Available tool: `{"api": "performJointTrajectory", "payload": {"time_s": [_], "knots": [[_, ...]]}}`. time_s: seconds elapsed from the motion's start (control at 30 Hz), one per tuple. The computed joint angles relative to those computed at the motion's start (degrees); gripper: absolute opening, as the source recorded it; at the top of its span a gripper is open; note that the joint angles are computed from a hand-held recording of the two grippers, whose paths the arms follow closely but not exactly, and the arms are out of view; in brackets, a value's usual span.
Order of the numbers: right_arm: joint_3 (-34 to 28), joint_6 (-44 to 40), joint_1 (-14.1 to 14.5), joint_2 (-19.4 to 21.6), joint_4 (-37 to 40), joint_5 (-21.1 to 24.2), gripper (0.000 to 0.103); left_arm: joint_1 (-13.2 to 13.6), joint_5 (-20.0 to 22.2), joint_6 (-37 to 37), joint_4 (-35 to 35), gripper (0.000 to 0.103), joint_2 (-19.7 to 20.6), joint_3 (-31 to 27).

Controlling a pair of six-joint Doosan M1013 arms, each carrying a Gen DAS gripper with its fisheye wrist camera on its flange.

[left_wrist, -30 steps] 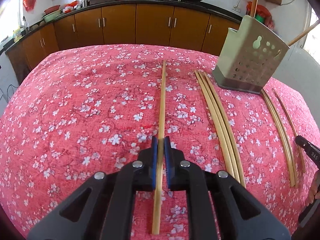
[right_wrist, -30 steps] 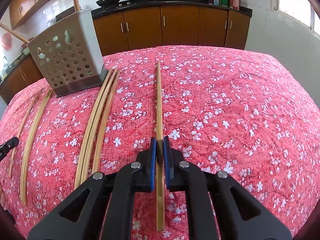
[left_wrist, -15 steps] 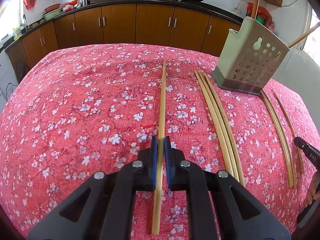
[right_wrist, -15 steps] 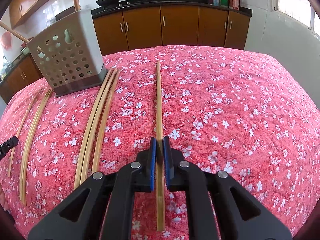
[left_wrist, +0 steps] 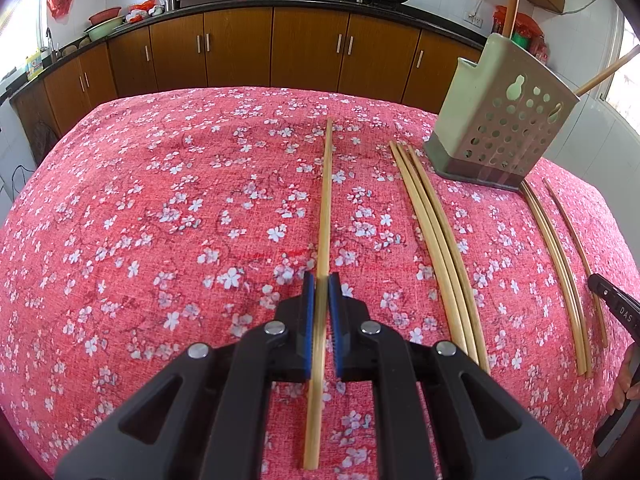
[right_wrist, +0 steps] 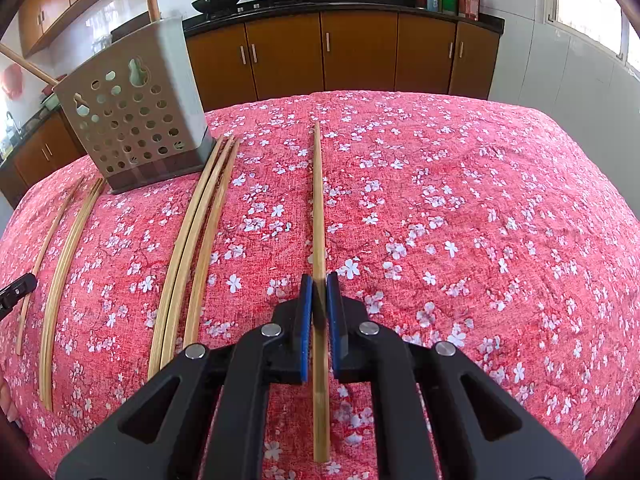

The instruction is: Organize utensils

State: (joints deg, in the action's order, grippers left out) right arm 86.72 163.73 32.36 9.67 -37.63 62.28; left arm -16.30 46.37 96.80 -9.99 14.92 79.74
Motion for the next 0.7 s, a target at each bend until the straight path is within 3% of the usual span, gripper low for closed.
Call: {"api": "performJointTrajectory", "payload": {"time_s": [0.7], "knots": [[0.87,1.1,0.17,-0.72,0.35,-1.14,0.009,0.05,0.52,0.36,-0.96,0.012,-0.98,0.85]]}}
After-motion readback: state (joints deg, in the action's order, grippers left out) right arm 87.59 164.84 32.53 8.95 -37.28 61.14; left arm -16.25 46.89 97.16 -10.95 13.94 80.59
